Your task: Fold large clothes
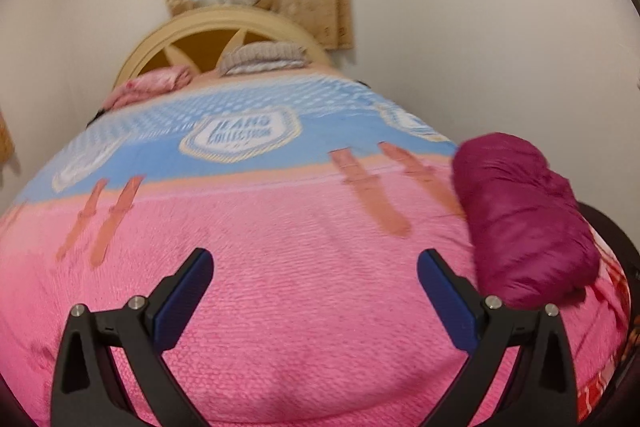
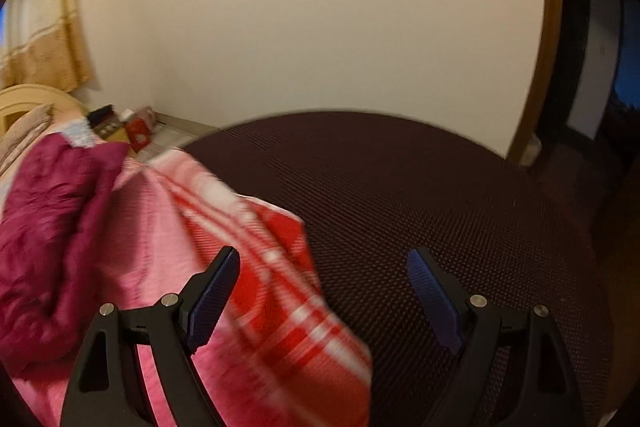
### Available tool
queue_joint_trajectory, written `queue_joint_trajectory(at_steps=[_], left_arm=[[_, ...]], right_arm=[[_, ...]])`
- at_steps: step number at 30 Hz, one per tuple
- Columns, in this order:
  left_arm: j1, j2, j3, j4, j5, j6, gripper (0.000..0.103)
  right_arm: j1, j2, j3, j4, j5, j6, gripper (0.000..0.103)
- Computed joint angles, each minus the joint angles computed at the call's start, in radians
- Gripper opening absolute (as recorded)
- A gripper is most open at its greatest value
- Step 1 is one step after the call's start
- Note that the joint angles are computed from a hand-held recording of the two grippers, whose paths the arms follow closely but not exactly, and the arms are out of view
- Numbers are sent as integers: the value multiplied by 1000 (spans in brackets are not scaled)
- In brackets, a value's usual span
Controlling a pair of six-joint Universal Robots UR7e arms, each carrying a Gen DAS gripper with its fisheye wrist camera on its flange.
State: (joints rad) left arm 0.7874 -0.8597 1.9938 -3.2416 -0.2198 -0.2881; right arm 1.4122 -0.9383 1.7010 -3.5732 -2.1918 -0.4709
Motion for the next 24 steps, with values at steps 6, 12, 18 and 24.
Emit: queue_joint_trajectory(at_steps=[6,12,18,24], left_arm=[[55,-19,-2,-16,18,7,103],[86,-19,-11,-50,22,58,103],[113,-56,3,27,4,-24,103],[119,-68,11,25,9,-35,103]], right_arm=[[-36,21,-73,130,-37,94,86],[-48,12,-90,234,-40,174,87],[-37,35,-124,278,-91,148,98],[-36,43,-149,301,-99,160,102]])
